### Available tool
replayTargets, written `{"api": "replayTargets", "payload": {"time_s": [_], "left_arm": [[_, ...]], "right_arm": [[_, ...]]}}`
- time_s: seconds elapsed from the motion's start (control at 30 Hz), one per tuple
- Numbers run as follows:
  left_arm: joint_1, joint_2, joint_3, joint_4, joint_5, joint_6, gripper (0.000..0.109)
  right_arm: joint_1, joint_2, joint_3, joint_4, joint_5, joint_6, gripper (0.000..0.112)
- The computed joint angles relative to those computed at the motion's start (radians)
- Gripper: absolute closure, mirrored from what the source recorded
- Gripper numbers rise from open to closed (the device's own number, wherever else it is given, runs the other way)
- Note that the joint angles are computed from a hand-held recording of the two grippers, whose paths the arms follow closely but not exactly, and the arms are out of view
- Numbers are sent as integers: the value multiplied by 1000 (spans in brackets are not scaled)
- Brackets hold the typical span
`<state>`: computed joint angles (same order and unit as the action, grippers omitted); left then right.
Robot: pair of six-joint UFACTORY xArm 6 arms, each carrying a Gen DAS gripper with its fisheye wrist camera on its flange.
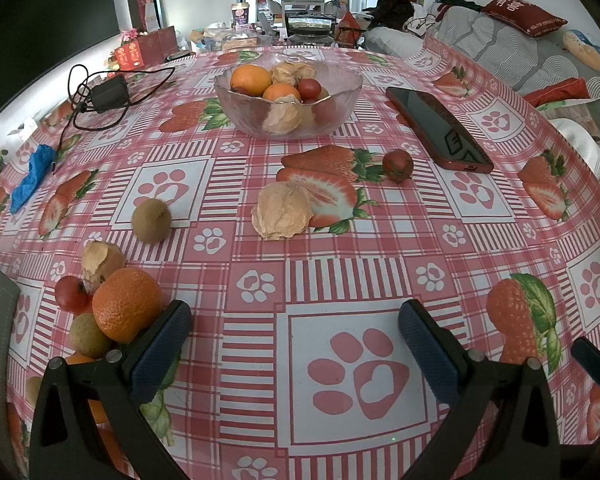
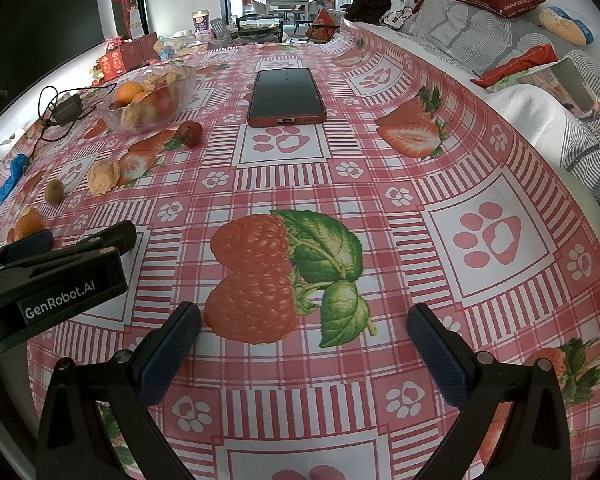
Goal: Organize fruits
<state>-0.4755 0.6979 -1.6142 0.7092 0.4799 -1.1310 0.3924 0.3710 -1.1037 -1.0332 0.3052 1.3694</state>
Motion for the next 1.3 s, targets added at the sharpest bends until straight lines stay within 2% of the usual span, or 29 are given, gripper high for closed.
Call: {"api": "replayTargets", "payload": {"time_s": [0.8,0.93,0.97,1.03,1.13,1.3], "left_arm": [[0,1,-2,-1,2,-1,6],[-5,-29,36,-71,-3,97,6],[-8,-51,62,-39,-7,71,6],[-13,-134,164,129,-66,-56,6],[-22,-248,280,345,-89,-179,6],[32,-442,528,400,-171,-229,6]], "right_arm": [[1,0,-1,2,2,-1,9],[0,1,-1,0,1,0,9],[1,0,-1,2,2,-1,9],[1,0,-1,2,2,-1,9],[2,0,-1,2,2,-1,9],[1,0,-1,2,2,-1,9]]}}
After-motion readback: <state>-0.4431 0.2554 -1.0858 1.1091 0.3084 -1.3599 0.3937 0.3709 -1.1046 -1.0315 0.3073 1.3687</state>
